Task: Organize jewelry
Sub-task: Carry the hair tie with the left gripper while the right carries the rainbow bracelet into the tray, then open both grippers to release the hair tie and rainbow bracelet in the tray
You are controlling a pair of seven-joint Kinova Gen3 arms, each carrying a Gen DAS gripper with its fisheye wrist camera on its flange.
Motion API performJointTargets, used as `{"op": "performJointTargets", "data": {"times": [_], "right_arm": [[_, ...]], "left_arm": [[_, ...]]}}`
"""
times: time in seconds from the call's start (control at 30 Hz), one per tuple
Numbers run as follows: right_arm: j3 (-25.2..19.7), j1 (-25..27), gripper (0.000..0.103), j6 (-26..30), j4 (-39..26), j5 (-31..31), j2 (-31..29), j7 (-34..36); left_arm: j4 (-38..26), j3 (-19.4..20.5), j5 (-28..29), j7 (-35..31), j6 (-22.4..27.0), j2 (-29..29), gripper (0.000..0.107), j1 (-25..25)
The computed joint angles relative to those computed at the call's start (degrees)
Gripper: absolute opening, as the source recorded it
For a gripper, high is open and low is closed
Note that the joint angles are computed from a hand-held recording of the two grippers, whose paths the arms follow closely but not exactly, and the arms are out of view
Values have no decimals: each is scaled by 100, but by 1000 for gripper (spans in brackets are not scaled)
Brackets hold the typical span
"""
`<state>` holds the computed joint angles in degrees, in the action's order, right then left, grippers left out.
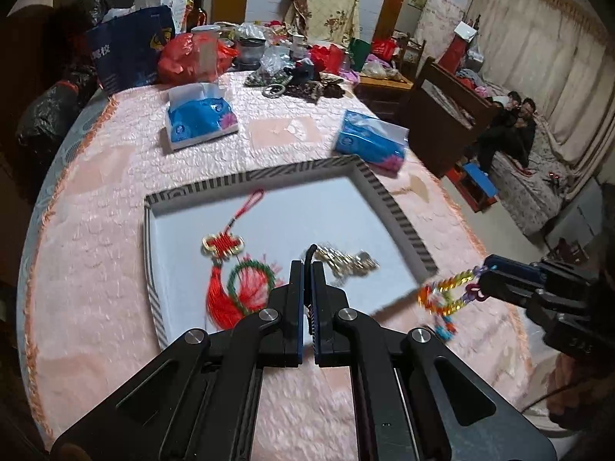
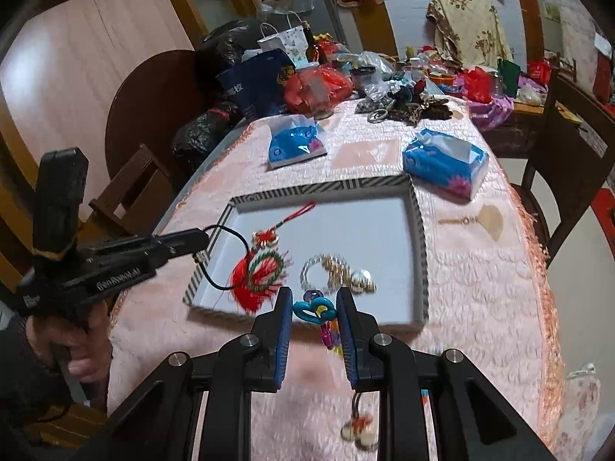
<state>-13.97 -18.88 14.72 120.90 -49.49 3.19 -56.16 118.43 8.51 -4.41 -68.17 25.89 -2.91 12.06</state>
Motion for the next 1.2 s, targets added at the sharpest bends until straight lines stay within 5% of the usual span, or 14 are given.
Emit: {"op": "performJointTargets", "data": {"times": [0.23,0.37,0.53,0.9,1.03,1.13,1.2], "right_arm": [[69,-35,22,140,-666,735,705,-838],[-41,40,22,271,-1021,1142,1149,-1195],[-711,620,22,325,-1339,1099,1661,-1086],[-546,520,22,665,-1960,1997,2432,-2101],[-591,561,23,667,-2023,2131,2526,-2283],[-748,697,38,578,-1945,2128,2477,-2253],[-840,783,41,405,-1802,2113,2359,-2238]], "left_arm": [[-175,-155,-522,606,-205,732,2,68],[-212,-259,-233,367,-284,1014,2,19],[-267,-349,76,117,-307,1321,1,-64],[-378,-632,-10,165,-279,1723,2,42],[-437,-627,-20,112,-202,1785,11,27],[-413,-657,-25,173,-214,1764,32,34],[-371,-749,-132,343,-235,1709,36,130]]}}
